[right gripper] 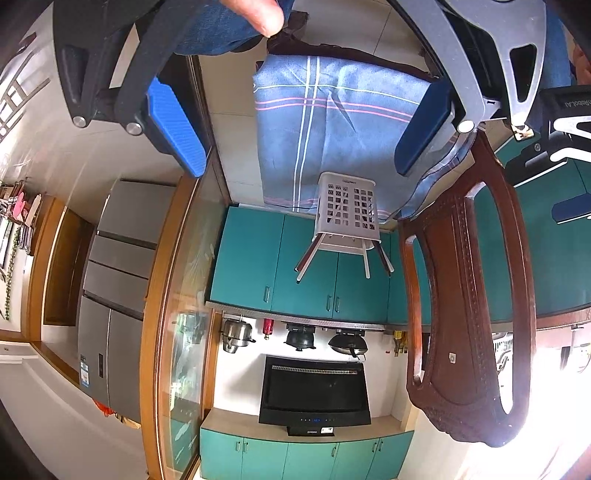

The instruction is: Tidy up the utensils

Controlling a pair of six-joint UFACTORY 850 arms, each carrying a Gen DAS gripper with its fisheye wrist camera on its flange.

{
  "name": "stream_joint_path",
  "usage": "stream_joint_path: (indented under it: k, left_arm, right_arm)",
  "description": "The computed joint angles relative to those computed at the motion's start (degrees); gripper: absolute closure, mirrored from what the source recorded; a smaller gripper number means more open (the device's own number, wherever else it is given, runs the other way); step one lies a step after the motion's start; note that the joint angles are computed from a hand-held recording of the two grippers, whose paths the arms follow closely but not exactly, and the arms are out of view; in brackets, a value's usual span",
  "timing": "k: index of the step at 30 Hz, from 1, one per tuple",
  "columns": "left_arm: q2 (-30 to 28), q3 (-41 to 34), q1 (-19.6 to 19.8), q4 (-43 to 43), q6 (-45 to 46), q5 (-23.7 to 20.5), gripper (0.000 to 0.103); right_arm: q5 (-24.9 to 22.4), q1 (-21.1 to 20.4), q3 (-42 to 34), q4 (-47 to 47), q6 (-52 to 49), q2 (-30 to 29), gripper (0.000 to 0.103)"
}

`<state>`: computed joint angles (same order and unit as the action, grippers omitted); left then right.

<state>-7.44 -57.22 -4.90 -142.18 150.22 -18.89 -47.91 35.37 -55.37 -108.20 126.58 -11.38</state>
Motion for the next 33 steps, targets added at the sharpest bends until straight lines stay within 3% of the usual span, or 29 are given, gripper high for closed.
stream_joint_path:
  k: [33]
  left_arm:
    - [-4.08,-3.59,-0.61,8.24,-8.72,3.26,0.004]
  right_arm:
    - [4.86,-1.89,-2.36,0.37,-1.27,-3.31,0.003]
